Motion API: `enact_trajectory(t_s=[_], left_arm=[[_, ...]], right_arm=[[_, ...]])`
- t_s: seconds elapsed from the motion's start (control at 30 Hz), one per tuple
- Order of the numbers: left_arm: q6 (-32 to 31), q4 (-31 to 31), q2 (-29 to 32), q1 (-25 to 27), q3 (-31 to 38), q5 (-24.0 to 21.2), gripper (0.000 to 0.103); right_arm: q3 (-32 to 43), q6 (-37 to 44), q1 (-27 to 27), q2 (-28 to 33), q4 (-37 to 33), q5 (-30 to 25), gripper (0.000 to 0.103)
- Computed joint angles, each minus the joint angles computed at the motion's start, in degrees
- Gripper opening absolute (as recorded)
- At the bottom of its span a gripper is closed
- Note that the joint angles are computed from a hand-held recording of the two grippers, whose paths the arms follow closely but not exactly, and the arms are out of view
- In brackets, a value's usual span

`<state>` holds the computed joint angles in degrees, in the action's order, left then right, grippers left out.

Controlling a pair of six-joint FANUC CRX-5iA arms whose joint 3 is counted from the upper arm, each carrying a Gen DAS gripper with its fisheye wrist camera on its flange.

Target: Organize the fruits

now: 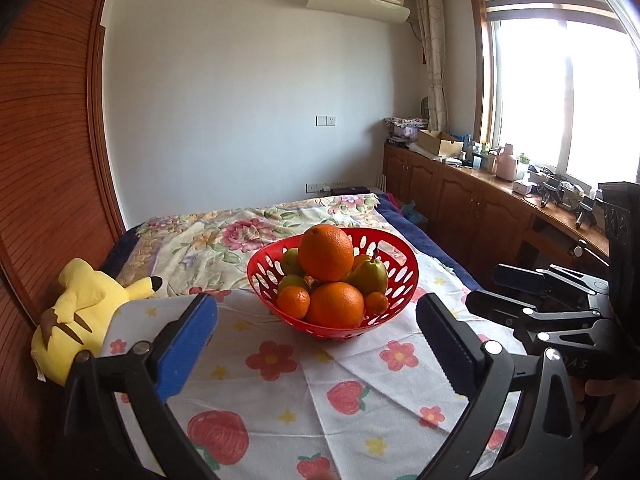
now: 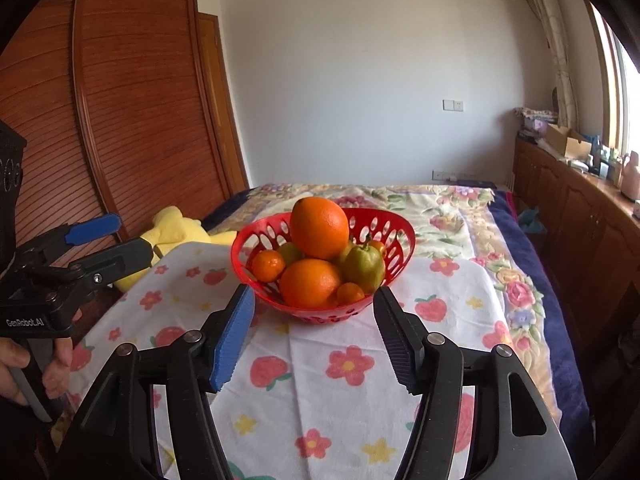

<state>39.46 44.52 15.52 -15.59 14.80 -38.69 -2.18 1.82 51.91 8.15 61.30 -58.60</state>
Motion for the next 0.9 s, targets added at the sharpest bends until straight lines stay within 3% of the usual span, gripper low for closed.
enact_trajectory(t_s=[0.3, 0.43, 0.9], left_arm=[[-1.83, 0.89, -5.64, 0.36, -7.6, 2.32, 0.1], [-6.07, 6.04, -8.76, 0.52, -12.85, 4.24, 0.1], [-9.12, 8.71, -17.38, 1.49, -22.72, 7.08, 0.1]], right_arm=[[-1.96, -4.46, 3.84, -1.04, 3.27, -4.44, 0.076], [-2.66, -6.22, 5.31, -1.24, 4.49, -6.54, 0.083], [-3.67, -9.91, 11.17, -1.12, 7.0, -13.58, 0.083]])
